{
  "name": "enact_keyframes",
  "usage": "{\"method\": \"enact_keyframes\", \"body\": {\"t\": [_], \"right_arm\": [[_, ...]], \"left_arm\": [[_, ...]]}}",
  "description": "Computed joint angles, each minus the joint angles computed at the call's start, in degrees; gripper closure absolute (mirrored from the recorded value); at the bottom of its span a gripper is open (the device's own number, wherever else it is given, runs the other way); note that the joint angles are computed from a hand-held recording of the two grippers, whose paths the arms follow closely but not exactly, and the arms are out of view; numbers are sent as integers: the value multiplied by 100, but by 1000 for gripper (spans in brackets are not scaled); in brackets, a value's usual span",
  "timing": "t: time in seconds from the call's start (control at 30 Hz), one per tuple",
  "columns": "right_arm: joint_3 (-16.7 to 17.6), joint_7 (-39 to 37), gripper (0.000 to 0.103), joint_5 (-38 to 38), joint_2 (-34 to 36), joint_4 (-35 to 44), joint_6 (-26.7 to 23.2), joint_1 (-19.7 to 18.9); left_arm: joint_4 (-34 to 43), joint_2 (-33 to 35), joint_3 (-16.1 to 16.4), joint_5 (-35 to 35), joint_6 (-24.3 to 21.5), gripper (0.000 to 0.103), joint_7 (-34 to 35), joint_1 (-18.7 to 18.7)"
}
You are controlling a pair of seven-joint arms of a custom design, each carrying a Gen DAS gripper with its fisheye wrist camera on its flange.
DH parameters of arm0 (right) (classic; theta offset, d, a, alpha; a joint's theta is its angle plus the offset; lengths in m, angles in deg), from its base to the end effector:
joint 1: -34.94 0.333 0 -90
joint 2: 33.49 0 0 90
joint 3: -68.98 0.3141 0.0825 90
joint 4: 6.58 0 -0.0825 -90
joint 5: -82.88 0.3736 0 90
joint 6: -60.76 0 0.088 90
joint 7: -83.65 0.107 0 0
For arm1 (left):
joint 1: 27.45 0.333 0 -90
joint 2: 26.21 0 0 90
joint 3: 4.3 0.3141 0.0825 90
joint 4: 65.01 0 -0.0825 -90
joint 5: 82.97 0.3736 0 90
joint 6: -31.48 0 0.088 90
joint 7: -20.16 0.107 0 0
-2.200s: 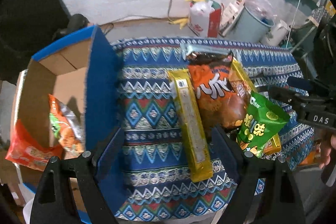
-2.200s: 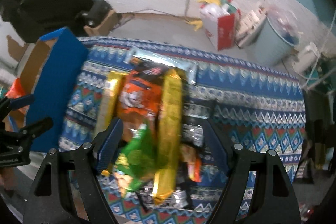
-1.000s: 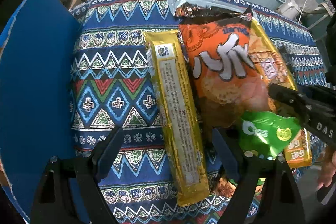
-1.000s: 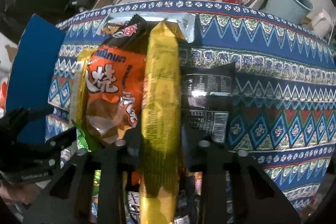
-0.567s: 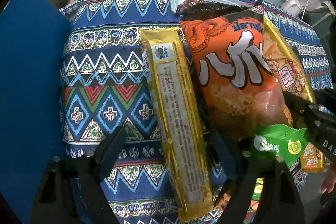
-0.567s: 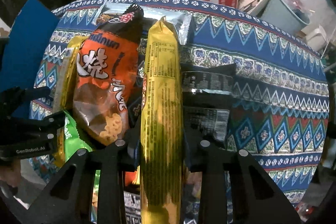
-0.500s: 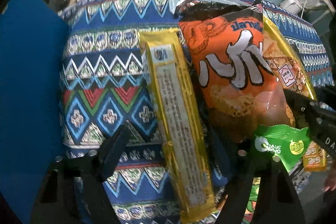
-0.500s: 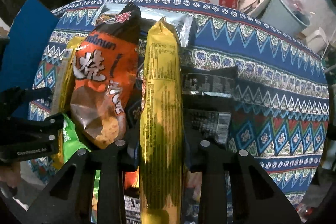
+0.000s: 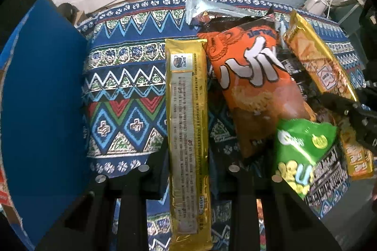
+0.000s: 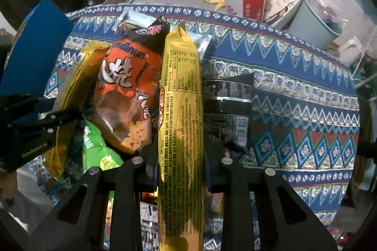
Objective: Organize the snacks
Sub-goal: 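Lift both gold bars and carry them over the cardboard box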
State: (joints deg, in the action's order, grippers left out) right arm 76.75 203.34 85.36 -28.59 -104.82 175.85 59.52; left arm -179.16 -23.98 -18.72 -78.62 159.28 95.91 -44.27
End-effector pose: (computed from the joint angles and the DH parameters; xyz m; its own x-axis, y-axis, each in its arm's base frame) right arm 0.5067 0.3207 0.5484 0.0417 -0.9879 -0.1493 -0.9880 -0.0185 -0.1534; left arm 0.4921 -0.2942 0.4649 -0.3288 -0.9444 -0.0078 -0.9235 0.3233 -0.2063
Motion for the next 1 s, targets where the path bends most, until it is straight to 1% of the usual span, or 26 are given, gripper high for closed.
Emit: {"method": "enact_keyframes", "body": {"t": [0.2, 0.3, 0.43, 0.53, 0.8, 1.0], "right_arm": [[4, 120, 77, -84, -178, 83, -14, 3], [3, 139, 77, -106, -218, 162, 34, -6], [20, 168, 77, -175, -219, 332, 76, 11], [33, 185, 77, -217, -170, 520, 80, 33], [51, 178, 77, -245, 40, 1017, 162, 113], [56, 140, 77, -258, 278, 1435, 180, 198]], "left_arm": [[-350, -554, -5, -294, 121, 74, 203, 9], [-397, -698, 23, -401, 211, 74, 344, 32], [-443, -992, 40, -493, 223, 74, 456, 53], [-393, -1118, 8, -474, 206, 74, 431, 47], [-499, -1525, 112, -667, 316, 74, 670, 93], [-581, -1812, 152, -576, 440, 74, 762, 190]]}}
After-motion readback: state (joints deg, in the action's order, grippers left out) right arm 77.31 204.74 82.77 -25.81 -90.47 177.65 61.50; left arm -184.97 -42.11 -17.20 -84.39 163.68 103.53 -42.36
